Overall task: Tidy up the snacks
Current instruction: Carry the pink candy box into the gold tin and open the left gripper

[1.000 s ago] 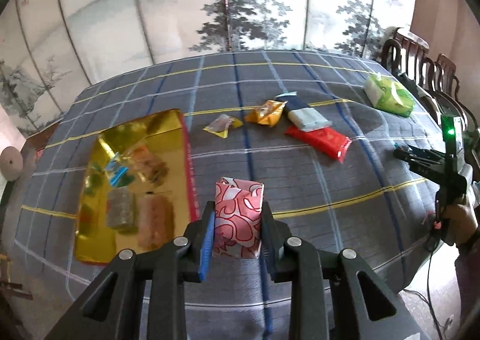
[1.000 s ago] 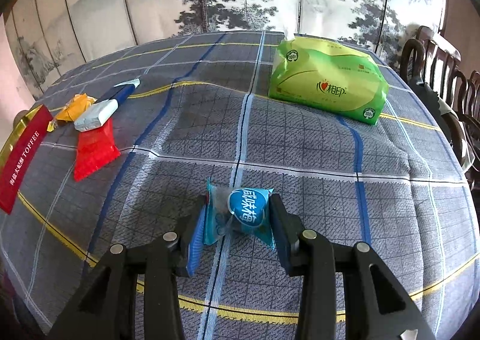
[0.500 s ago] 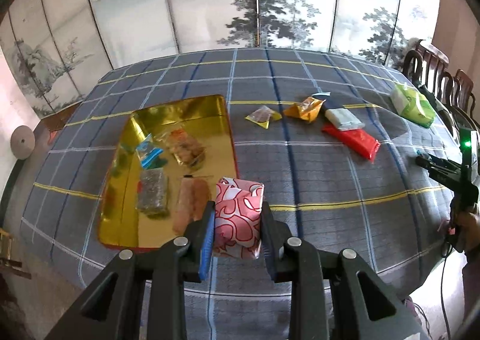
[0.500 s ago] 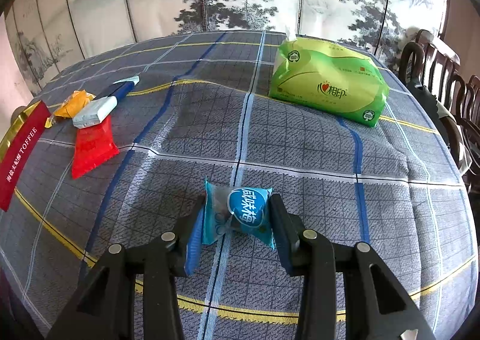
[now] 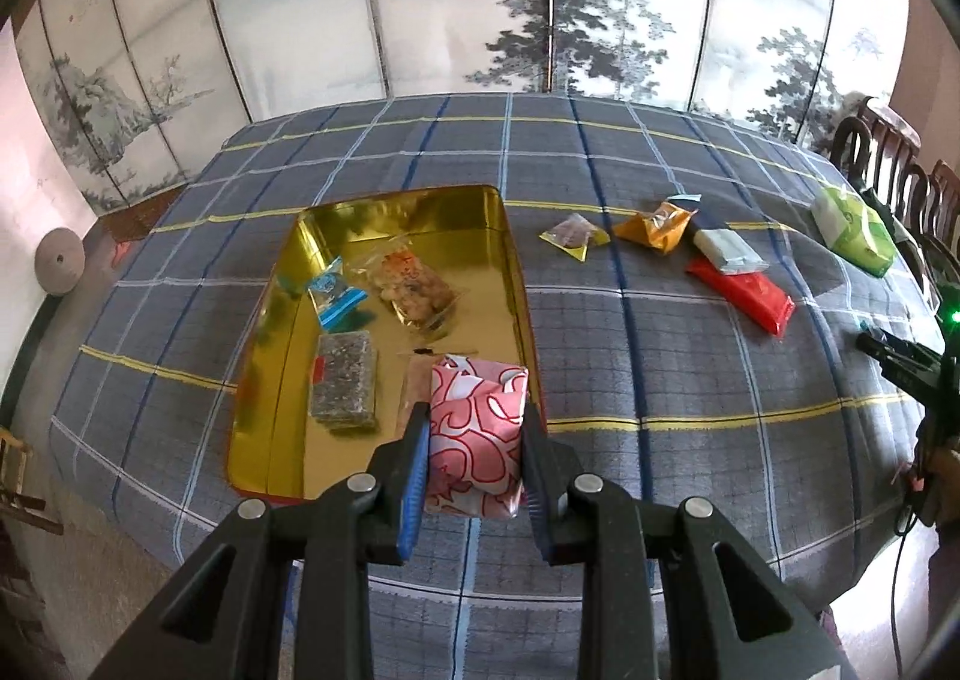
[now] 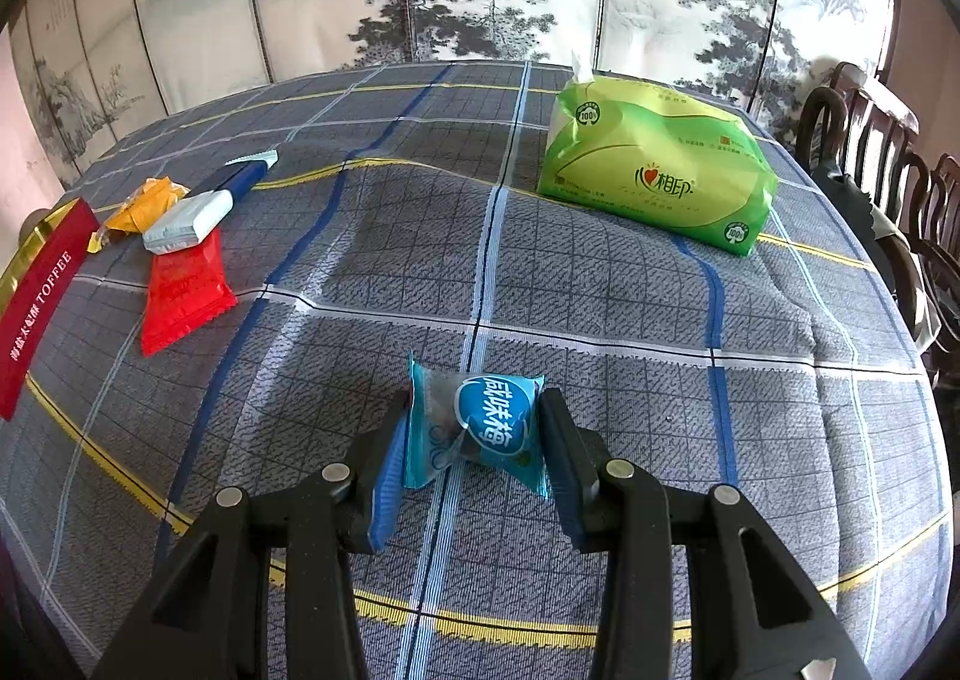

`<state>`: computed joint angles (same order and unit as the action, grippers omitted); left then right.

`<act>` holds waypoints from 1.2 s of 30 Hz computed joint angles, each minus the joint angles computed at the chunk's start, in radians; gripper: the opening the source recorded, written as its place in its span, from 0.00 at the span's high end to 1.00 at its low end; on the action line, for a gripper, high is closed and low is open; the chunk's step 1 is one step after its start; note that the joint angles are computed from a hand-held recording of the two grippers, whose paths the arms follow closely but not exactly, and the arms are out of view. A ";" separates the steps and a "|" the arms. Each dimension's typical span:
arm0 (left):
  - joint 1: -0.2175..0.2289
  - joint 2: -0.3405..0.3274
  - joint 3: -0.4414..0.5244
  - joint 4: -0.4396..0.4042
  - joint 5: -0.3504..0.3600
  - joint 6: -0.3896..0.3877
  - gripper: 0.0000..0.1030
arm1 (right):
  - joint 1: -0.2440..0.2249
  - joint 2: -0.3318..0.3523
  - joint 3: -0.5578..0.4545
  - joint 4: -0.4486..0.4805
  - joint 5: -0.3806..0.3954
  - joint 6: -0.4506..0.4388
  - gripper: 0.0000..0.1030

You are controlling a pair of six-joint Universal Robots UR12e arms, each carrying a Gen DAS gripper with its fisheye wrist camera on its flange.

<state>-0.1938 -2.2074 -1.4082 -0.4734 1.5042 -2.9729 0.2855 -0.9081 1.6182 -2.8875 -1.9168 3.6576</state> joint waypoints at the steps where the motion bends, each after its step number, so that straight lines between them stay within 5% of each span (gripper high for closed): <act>1: 0.003 -0.001 0.003 -0.003 -0.003 -0.004 0.73 | 0.001 0.001 -0.002 0.002 -0.001 0.001 0.63; 15: 0.046 -0.028 0.043 -0.059 -0.021 -0.071 0.73 | 0.001 0.001 -0.002 0.002 -0.002 0.000 0.63; 24: 0.050 -0.059 0.092 -0.079 -0.055 -0.044 0.73 | 0.001 0.001 -0.002 0.004 -0.005 -0.003 0.63; 36: 0.034 -0.192 0.334 -0.229 -0.124 -0.033 0.73 | 0.000 0.000 0.000 0.006 -0.009 -0.006 0.63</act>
